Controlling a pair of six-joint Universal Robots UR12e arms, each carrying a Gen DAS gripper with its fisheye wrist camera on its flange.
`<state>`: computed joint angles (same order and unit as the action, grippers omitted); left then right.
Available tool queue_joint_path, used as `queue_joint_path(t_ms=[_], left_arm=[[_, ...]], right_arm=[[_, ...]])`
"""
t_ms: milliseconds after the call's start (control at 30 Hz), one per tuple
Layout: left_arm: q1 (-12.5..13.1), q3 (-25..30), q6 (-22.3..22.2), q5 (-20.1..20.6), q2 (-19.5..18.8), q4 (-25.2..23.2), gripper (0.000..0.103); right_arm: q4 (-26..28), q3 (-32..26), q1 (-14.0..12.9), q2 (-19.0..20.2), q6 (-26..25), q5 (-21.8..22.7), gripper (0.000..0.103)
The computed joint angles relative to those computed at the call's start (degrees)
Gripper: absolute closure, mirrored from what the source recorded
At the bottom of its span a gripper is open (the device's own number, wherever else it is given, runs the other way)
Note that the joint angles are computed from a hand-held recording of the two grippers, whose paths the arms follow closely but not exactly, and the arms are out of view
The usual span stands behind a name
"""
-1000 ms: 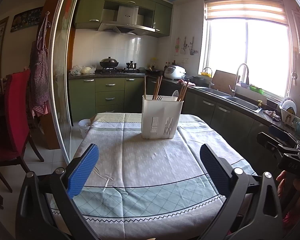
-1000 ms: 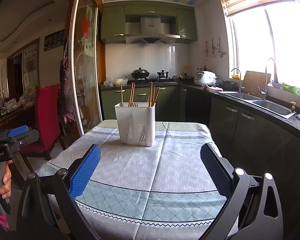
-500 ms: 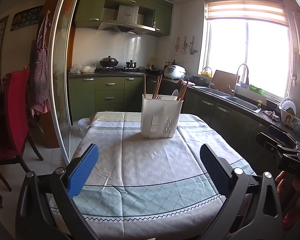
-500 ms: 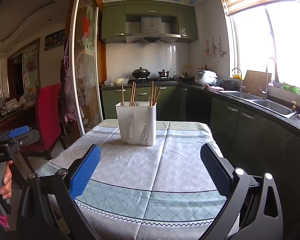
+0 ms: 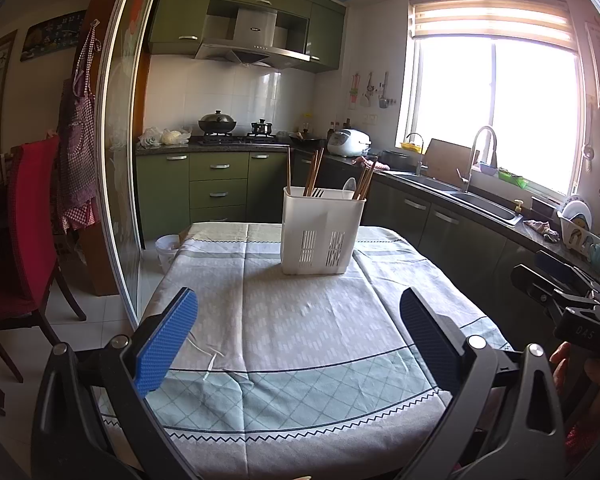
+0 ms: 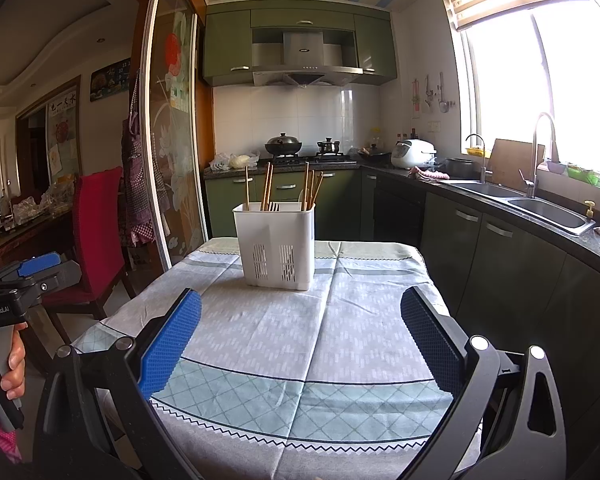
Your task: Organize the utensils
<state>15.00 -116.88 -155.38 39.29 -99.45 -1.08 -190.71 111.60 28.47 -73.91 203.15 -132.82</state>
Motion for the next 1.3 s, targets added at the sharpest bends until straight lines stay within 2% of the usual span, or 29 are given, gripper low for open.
queue_joint_path(t_ms=[1200, 1300], left_arm=[[-0.01, -0.05, 0.18, 0.06, 0.11, -0.47, 0.007], [-0.17, -0.24, -0.19, 0.83, 0.05, 0.91, 0.007]], right_arm=[[0.14, -0.08, 0.11, 0.12, 0.16, -0.04, 0.005], [0.2, -0.05, 0.08, 0.07, 0.15, 0.02, 0.005]])
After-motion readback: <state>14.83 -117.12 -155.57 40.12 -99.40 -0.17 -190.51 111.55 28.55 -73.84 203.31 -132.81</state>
